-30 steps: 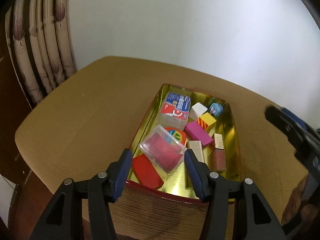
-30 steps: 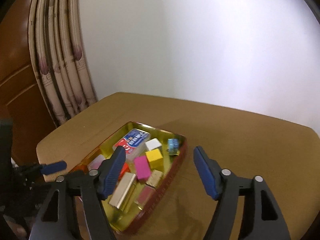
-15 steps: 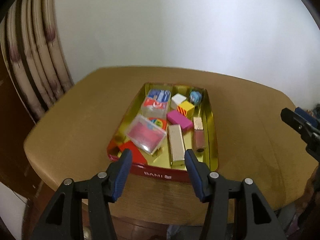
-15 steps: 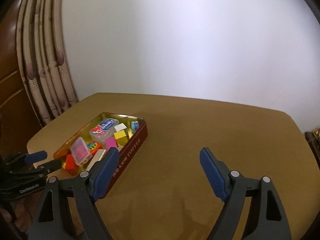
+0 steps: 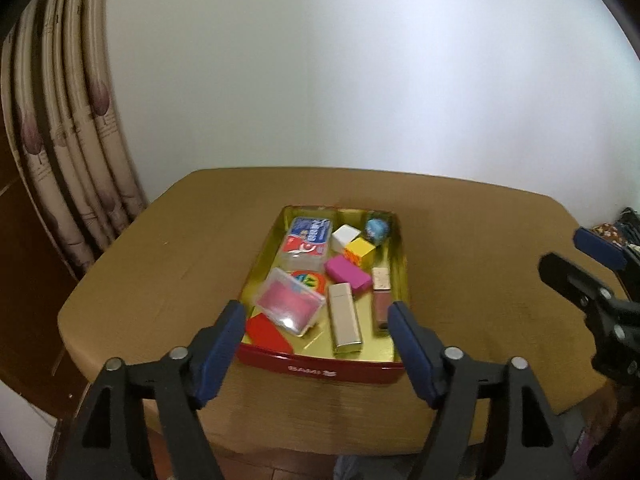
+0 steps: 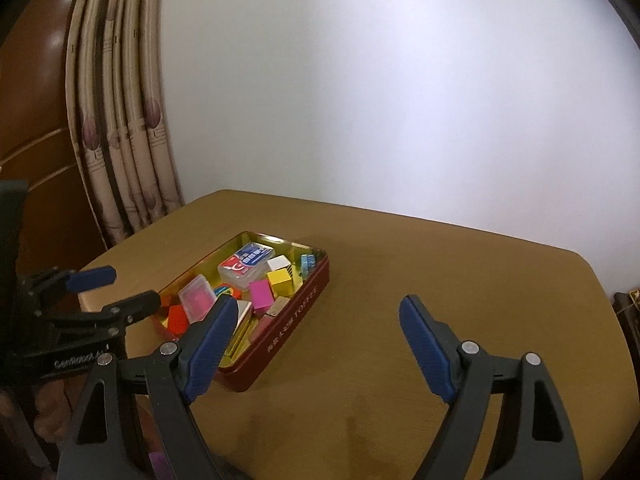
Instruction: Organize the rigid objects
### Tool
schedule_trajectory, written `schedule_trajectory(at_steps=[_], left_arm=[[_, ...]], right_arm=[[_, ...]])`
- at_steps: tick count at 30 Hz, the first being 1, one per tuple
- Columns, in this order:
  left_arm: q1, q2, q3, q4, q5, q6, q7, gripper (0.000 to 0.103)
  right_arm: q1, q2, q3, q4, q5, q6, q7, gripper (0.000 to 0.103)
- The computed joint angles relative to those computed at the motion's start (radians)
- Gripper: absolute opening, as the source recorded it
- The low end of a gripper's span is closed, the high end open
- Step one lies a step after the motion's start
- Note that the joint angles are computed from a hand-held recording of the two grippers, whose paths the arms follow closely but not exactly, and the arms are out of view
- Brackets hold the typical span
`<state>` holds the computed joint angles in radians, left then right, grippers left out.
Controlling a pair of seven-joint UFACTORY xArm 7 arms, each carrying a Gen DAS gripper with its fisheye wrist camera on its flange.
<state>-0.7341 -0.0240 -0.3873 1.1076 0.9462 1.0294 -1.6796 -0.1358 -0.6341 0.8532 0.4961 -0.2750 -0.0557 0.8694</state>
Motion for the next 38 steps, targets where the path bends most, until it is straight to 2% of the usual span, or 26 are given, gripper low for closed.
schedule_trajectory(at_steps=[8,16,20,29,38], left_arm=[[0.035,-0.041,0.005,-0.064,-0.014,-0.085,-0.034,0.086],[0.052,-0.016,0.014,-0.073,-0.048,-0.115,-0.028,0.086],[0.034,-0.003,0.0,-0.055,-0.014,-0.012,-0.07,0.087],[0.022,-0.001,0.005,-0.057,0.019,0.006,-0.088,0.087],[0.025,-0.016,0.01,-0.06,0.005,-0.04,-0.05,0.087]], right_arm=[[0.004,0.038,0.006,0.012,-0.013,0.005,-0.01,0.081],[-0.007,0.06,0.028,0.025,-0.019,-0.003,-0.008,0.081],[-0.013,0.071,0.043,0.038,-0.025,-0.004,-0.014,0.081],[-0.013,0.07,0.051,0.047,-0.024,-0.009,-0.02,0.081],[-0.019,0.054,0.063,0.051,-0.013,-0.008,-0.015,0.081]])
